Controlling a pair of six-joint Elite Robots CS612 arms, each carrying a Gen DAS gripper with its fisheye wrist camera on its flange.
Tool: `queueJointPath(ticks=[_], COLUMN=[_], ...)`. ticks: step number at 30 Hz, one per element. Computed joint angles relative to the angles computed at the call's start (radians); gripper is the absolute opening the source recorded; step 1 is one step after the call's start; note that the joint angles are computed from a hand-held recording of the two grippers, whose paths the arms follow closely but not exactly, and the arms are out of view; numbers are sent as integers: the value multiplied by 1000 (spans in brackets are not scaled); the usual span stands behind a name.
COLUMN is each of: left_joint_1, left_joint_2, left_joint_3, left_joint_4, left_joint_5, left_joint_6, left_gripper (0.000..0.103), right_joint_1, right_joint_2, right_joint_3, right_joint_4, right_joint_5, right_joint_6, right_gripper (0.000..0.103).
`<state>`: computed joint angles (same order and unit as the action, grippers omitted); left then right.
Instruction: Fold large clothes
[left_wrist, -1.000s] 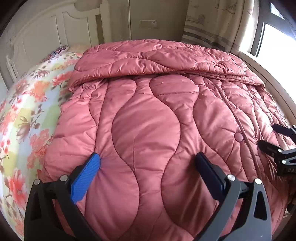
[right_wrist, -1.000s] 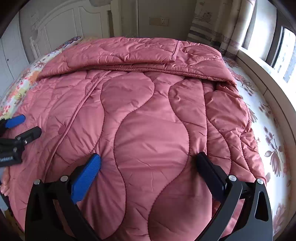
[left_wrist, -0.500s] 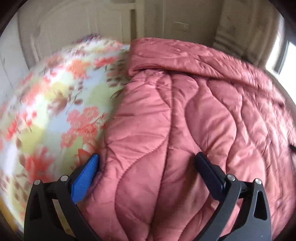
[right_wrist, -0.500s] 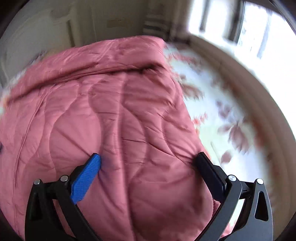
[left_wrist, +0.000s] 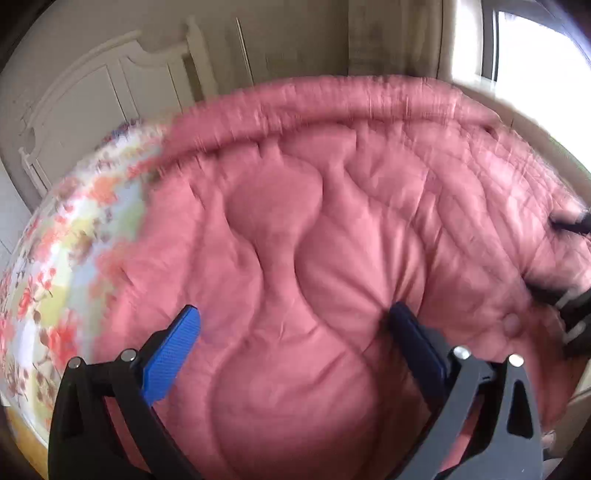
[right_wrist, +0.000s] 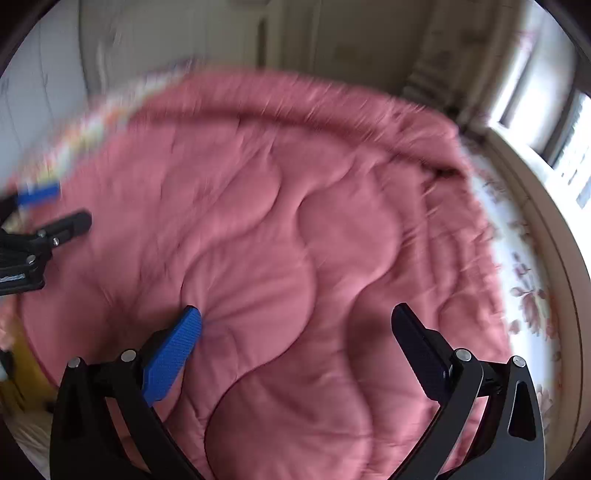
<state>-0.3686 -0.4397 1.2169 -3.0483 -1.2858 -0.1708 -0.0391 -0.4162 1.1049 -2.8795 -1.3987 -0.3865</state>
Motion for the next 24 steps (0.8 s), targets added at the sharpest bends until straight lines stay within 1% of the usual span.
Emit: queueJointPath(ticks=[1, 2, 4, 7, 8, 9, 11, 12, 14, 15, 16, 17, 19, 20, 21, 22, 23, 24], left_joint_1=[3, 12, 16, 17, 18, 23, 34, 41, 50, 55, 53, 49, 42, 41, 40, 37, 35, 28], left_joint_2=[-3, -5, -7, -17, -28, -36, -48, -50, -50, -45, -44, -44, -50, -57, -66, -73, -79, -86], left_joint_3=[2, -5, -1, 20, 42, 62, 95, 105, 115, 120, 125, 128, 130, 132, 138, 148, 160, 177], left_joint_4=[10, 36, 34, 20, 6, -15, -57, -58, -44, -69, -89, -88, -66, -50, -43, -60, -91, -126], left_joint_5=[-11, -48, -64, -42, -29, -33, -39, -27, -15, -24, -16, -1, 25, 26, 8, -12, -31, -38], left_joint_6=[-21, -31, -32, -39, -58, -75, -114, -139, -168, -165, -152, -141, -151, -167, -179, -176, -164, -143], left_gripper=[101, 101, 101, 101, 101, 101, 101, 101, 101, 101, 101, 101, 101, 101, 101, 101, 101, 101], right_joint_1=[-3, -7, -8, -7, -10, -14, -25, -31, -43, -52, -63, -69, -63, -57, -50, -43, -37, -34], right_joint_2=[4, 5, 5, -9, -13, -18, -34, -38, -28, -18, -13, -12, -13, -17, -22, -30, -41, -51], right_joint_3=[-8, -10, -21, -4, -2, 4, 31, 40, 27, 12, 8, 14, 19, 18, 19, 27, 44, 62], right_joint_4=[16, 21, 47, 57, 63, 61, 17, 3, 4, 30, 41, 21, 14, 25, 33, 34, 11, -10], right_joint_5=[12, 28, 26, 15, 10, -2, -30, -34, -74, -70, -25, -1, -25, -55, -82, -110, -111, -96], right_joint_6=[22, 32, 13, 3, -2, 0, 26, 41, 99, 123, 146, 156, 139, 140, 146, 146, 124, 98], right_gripper=[99, 99, 99, 99, 99, 99, 99, 99, 99, 99, 99, 99, 99, 99, 99, 99, 99, 99])
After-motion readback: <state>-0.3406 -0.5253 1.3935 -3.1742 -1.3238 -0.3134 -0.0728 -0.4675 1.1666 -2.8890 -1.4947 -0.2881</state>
